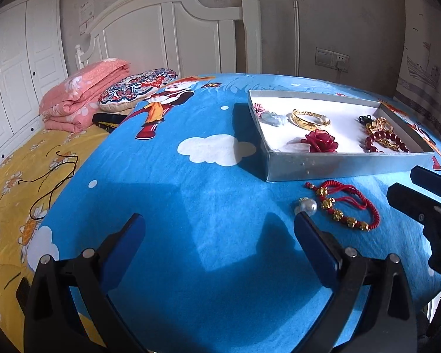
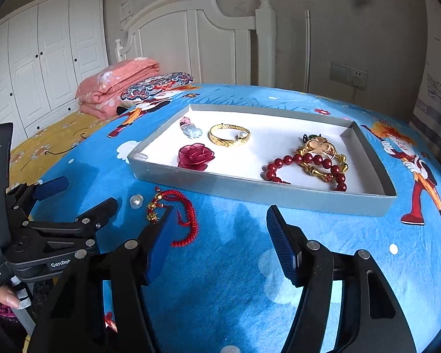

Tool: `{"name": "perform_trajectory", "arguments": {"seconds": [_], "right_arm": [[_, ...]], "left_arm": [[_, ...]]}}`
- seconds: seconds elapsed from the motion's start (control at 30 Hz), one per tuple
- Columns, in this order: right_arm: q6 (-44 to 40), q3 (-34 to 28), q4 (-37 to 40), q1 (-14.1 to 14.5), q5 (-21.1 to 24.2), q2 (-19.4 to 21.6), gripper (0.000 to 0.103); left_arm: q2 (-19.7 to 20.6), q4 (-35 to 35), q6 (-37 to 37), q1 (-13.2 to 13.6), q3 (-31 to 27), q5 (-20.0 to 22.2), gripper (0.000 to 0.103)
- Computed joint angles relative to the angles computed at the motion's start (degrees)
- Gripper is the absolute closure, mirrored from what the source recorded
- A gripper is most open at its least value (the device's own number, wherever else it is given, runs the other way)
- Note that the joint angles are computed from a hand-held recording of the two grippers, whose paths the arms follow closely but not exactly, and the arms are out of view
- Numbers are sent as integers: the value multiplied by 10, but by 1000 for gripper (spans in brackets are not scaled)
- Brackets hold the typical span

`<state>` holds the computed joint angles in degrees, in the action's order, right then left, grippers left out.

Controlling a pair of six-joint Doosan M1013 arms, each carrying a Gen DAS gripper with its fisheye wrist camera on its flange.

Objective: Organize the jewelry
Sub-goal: 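Withdraw both open grippers toward the red string bracelet and the other pearl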

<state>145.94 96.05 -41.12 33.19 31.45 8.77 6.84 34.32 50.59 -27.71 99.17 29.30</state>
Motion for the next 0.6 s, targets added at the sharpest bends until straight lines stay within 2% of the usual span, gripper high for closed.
{"name": "perform_trajectory", "arguments": {"seconds": [0.07, 0.13, 0.27, 0.4, 0.5, 0.6], "right_arm": [[-33, -1, 22, 0, -18, 1, 57], [-66, -5, 39, 4, -24, 4, 61], [-144, -19, 103, 6, -18, 17, 71], [-174, -33, 131, 7, -6, 27, 73], [-178, -39, 133, 10, 1, 33, 75], [-165, -44, 121, 13, 13, 40, 77]], "left_arm": [[-3, -3, 2, 3, 5, -3, 9], [-6, -13, 8, 7, 9, -7, 13], [-11, -20, 17, 13, 13, -16, 13], [-15, -38, 33, 20, 18, -23, 14], [-16, -66, 52, 24, 20, -24, 22], [-16, -60, 38, 25, 21, -25, 23]]}}
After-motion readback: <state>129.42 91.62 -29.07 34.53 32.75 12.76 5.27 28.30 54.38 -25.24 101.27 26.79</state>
